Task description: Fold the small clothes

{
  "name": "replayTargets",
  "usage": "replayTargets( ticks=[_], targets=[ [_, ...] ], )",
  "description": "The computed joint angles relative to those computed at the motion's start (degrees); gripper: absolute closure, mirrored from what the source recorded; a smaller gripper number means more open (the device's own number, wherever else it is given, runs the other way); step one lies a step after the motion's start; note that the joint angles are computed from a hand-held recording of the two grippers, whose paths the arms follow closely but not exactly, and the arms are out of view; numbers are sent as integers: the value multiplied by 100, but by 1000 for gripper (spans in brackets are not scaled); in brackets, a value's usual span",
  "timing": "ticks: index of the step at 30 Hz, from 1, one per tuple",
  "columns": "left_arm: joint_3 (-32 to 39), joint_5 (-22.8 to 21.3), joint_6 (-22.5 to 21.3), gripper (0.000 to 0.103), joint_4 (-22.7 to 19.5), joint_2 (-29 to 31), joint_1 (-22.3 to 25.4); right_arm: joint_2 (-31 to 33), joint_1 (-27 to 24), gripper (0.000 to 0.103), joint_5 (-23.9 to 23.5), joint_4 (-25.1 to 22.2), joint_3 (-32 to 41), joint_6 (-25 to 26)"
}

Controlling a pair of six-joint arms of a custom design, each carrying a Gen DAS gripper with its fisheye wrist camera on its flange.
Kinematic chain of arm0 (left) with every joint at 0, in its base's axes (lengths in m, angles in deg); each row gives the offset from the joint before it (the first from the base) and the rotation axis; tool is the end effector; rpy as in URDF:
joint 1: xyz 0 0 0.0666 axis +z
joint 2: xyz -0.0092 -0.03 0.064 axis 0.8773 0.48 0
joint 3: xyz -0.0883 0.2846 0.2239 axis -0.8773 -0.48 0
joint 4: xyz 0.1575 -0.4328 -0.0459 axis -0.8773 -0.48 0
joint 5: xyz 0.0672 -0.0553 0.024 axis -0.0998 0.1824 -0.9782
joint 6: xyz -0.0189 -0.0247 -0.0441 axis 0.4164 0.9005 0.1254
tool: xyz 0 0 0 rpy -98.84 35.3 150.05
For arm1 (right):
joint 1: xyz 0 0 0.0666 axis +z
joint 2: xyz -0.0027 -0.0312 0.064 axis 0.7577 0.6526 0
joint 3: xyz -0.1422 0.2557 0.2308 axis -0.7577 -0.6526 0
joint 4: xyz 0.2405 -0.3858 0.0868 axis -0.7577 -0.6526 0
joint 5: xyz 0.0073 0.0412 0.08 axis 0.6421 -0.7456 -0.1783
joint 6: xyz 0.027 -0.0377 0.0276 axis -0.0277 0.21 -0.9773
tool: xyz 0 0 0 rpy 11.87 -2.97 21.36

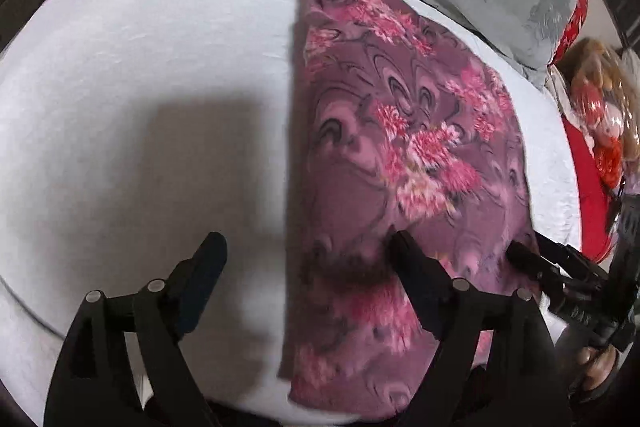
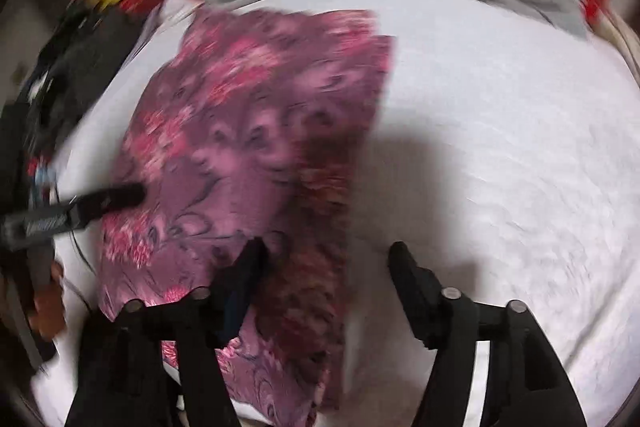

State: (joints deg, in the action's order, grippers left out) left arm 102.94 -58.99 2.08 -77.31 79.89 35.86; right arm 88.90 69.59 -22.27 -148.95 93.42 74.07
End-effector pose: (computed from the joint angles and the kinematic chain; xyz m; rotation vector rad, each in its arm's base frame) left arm 0.6080 -0.2858 0.4932 -0.5378 2.6836 -0.2216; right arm 0.6853 0.2637 0.4454 -0.6192 2.6410 0.4611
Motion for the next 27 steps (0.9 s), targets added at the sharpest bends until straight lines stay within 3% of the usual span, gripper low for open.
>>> replayTargets(
  ticks=[2, 4, 7, 11, 14, 18, 27],
  targets=[
    [-76, -157, -86, 18, -110, -123, -65, -102, -36, 36, 230, -110, -17, 32],
    [-182, -460, -155, 18, -231, -279, -177, -348, -9, 35, 777, -193, -164, 353],
    [-459, -881, -168, 18, -265, -514, -386, -918, 41, 30, 1266, 17, -706, 829],
    [-695, -1367, -183, 18, -273, -699, -658, -1808, 72, 9, 1499, 677, -1711, 1189],
    [-830, -1730, -150, 18, -352, -796, -839, -2353, 173, 6, 1756, 1274, -2392, 1364],
    [-1020, -2044, 114, 18, -344, -948, -998, -2567, 329, 5, 1976, 1618, -2745, 1257],
    [-885, -2468, 335, 18, -570, -877, -1223, -2933, 355, 3, 1934, 1939, -3373, 822]
  ],
)
